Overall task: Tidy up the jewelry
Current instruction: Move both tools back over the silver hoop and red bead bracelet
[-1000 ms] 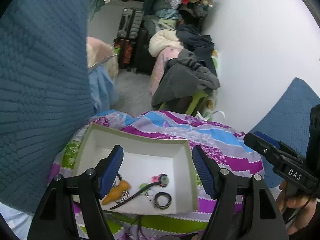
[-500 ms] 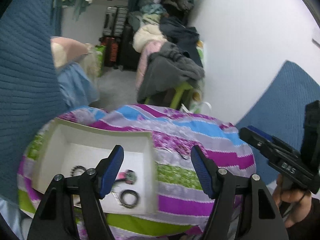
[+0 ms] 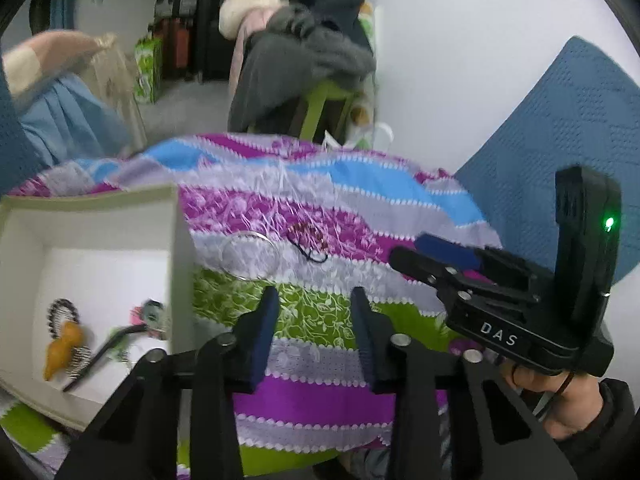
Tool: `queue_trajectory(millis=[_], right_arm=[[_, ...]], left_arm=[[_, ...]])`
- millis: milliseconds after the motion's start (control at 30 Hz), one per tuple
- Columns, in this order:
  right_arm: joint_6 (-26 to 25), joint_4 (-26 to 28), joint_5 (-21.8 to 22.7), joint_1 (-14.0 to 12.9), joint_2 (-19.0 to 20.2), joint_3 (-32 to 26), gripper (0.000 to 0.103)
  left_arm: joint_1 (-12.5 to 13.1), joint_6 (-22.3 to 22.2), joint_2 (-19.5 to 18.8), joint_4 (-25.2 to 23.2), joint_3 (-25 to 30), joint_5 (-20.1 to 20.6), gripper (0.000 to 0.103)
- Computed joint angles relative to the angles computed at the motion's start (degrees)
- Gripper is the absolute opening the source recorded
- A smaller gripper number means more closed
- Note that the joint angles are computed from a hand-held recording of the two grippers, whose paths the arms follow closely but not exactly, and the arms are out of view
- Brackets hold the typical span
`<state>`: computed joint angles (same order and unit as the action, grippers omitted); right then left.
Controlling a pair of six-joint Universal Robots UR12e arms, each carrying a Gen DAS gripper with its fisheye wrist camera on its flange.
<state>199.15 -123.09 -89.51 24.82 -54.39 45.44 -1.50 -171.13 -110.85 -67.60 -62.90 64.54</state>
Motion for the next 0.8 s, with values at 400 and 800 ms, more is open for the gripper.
queue_trajectory(millis=[400, 800], right_arm=[[-5.1, 5.8, 5.9, -2.0, 6.2, -5.9, 0.030], [-13.4, 8.8, 2.5, -2.0, 10.6, -11.2, 0.016]], left_arm=[[-2.6, -5.7, -4.8, 4.1, 0.8, 8.2, 0.031], [-4.1, -4.3, -9.2, 2.0, 4.9, 13.2, 0.030]])
